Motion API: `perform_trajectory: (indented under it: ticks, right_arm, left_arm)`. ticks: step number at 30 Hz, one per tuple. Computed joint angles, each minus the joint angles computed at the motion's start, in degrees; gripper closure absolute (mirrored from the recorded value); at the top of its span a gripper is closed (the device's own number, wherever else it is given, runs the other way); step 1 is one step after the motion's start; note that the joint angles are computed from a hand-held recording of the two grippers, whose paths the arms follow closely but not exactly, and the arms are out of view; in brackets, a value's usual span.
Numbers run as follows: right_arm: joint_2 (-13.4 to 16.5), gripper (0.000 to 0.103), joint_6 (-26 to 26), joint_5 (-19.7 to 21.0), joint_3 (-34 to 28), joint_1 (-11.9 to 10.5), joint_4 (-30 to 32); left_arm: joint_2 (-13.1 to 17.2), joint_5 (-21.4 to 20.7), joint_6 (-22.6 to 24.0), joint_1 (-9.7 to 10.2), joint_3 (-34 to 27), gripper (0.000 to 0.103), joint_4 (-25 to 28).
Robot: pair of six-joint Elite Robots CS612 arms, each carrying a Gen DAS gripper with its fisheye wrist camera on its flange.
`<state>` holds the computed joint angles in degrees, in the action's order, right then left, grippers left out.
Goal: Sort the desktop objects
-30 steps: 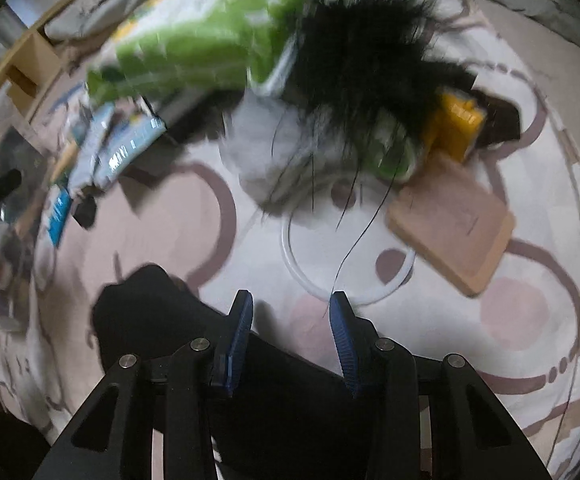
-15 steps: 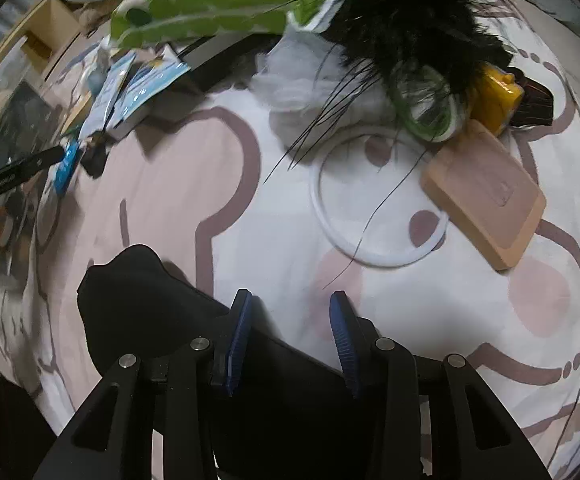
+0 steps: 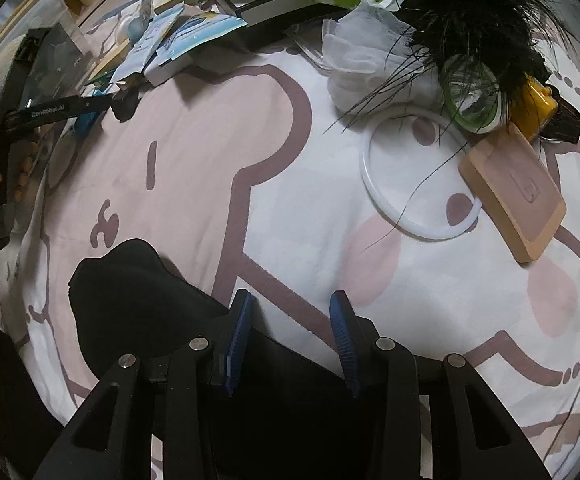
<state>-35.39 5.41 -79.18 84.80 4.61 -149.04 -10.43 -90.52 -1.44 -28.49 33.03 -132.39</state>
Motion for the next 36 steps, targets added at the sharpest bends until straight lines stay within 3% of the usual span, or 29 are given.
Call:
perform_trajectory:
  ticks: [5, 10, 23, 30, 33, 36]
  right_arm:
    - [-0.09, 0.062, -0.04, 0.93, 0.42, -0.26, -0.17]
    - [-0.18, 0.062, -0.35, 0.26, 0.54, -0.05, 0.10]
    - [-0.83, 0.062, -0.24, -1.35, 1.94, 0.46, -1.14]
    - [-1.28, 0.062, -1.07, -1.70, 3.26, 0.61, -2.95]
    - [-1.58, 0.062, -1.65, -2.10, 3.93, 0.78, -3.77]
    - [-2.00, 0.062, -2.31, -2.35, 4.54, 1.05, -3.79]
  left_arm:
    - [-1.73, -3.44, 1.10, 0.49, 3.95, 0.018, -3.32]
    - [-4.12, -4.62, 2.77, 0.22, 9.15, 0.038, -6.61]
    - [-8.70, -11.25, 7.80, 0.01, 17.63, 0.038, -10.46]
    - [-12.94, -17.05, 14.26, -0.06, 24.96, 0.038, -10.49]
    - [-15.40, -17.44, 16.30, 0.06, 30.05, 0.038, -12.63]
    - [-15.05, -16.68, 17.27, -0.16, 29.51, 0.038, -12.95]
